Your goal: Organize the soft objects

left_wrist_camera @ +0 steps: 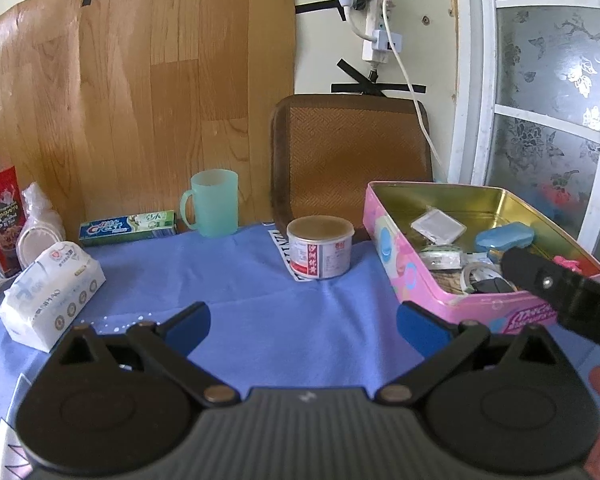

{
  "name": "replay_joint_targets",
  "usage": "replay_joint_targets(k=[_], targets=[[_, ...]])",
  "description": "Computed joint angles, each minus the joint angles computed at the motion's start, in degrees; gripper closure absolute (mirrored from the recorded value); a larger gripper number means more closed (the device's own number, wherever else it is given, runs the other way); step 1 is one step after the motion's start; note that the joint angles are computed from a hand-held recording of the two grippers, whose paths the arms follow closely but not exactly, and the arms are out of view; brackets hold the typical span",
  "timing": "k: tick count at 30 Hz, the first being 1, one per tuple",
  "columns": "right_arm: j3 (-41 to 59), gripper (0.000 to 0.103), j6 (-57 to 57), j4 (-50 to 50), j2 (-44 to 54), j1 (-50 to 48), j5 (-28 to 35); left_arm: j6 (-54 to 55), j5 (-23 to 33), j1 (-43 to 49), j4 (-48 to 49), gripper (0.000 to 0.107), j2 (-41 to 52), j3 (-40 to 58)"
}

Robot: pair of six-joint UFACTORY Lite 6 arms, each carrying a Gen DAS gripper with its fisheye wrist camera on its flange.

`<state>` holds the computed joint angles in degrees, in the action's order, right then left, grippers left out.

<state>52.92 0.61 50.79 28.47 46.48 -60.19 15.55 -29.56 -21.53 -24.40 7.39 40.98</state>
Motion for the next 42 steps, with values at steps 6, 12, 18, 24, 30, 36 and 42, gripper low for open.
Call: replay_joint_targets(k=[6,12,18,24,30,36,42], targets=[[-0.1,0.0,0.8,0.3,-0.1,0.1,1.0,1.1,-1.3,-0.5,-1.3,0.004,-1.4,-1.9],[-1.4,0.0,4.0,-2.7,-1.4,-1.6,3.1,5.6,-3.2,-1.3,-5.9,0.004,-1.5,-2.6],[-1.0,0.0,2.7,-1.5,-1.0,-0.2,2.8,7.1,-3.9,-1.4,-6.9,0.004,-1.3,-3.0],[-0.8,0.0,2.2,-0.8,-0.8,0.6,2.8,5.9,-1.7,0.0,-5.0,0.004,-0.1,-2.1],[0.5,0.0,2.3,-0.1,0.9,1.1,3.9,-0.7,2.5,3.0,1.6,0.004,3.1,0.0],[2.7,0.0,1.3,1.5,3.5,2.6,4.4,-2.8,3.4,3.8,3.3,0.004,5.8,0.7],[5.9,0.0,0.7,1.7,6.1,3.0,7.1,-4.9,4.1,6.9,6.7,0.004,9.0,1.9]])
